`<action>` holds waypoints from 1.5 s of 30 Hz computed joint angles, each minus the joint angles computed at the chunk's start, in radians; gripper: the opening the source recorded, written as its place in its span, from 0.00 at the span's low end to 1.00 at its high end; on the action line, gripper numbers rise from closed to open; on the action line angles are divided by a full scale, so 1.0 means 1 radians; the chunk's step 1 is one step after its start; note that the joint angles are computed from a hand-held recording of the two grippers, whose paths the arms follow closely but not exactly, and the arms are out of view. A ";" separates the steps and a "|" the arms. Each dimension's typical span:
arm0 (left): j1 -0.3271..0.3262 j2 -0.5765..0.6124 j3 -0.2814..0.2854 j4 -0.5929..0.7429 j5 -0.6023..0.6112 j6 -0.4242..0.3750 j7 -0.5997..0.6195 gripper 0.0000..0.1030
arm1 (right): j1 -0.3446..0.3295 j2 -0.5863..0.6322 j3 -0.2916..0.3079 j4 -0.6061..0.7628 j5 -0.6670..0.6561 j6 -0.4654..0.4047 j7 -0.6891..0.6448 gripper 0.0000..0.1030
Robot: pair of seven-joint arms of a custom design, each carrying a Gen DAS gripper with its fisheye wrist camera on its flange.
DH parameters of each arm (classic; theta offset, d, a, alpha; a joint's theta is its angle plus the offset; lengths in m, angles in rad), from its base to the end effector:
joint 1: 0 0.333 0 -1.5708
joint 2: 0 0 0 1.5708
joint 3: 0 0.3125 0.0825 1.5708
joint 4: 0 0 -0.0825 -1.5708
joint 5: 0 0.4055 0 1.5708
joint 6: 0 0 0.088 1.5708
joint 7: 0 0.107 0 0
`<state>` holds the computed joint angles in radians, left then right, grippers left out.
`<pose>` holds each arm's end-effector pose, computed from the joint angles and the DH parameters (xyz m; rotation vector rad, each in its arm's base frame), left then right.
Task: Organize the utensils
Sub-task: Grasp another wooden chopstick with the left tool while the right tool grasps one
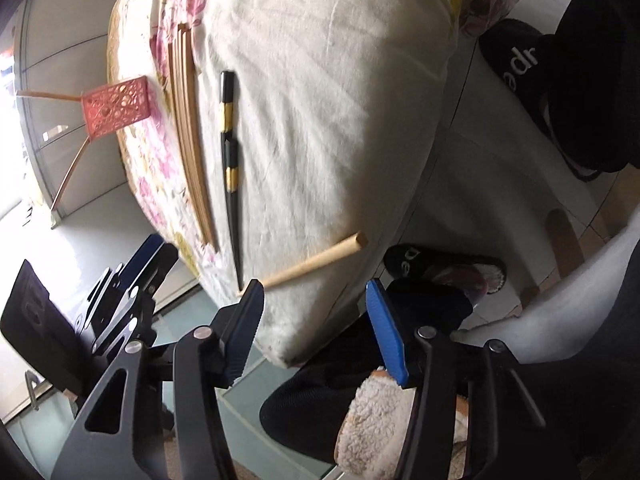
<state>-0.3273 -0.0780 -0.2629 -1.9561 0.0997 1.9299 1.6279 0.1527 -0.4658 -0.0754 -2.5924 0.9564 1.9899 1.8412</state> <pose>0.4702 -0.3103 0.5036 -1.3004 2.7234 0.0218 0.4023 0.0826 0.4109 -1.1147 2.2889 1.0779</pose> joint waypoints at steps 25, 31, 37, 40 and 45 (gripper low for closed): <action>0.049 0.223 0.019 0.183 -0.018 0.154 -0.135 0.27 | -0.027 0.183 -0.004 0.250 -0.112 0.062 -0.111 0.10; 0.030 0.430 0.017 0.437 0.041 0.020 -0.159 0.25 | -0.072 0.281 -0.014 0.373 -0.166 0.030 -0.139 0.10; -0.002 0.545 0.020 0.586 0.084 -0.083 -0.130 0.18 | -0.102 0.296 -0.023 0.390 -0.117 -0.054 -0.180 0.13; -0.013 0.593 0.025 0.656 0.094 -0.123 -0.123 0.17 | -0.107 0.291 -0.019 0.382 -0.095 -0.080 -0.176 0.15; -0.015 0.611 0.022 0.679 0.083 -0.128 -0.100 0.17 | -0.114 0.258 -0.017 0.342 -0.097 -0.086 -0.152 0.28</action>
<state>-0.3419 0.5329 -0.2414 -1.2771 0.1825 1.8022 1.5283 0.0387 -0.2079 -0.0922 -2.2507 0.8594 1.9039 1.6893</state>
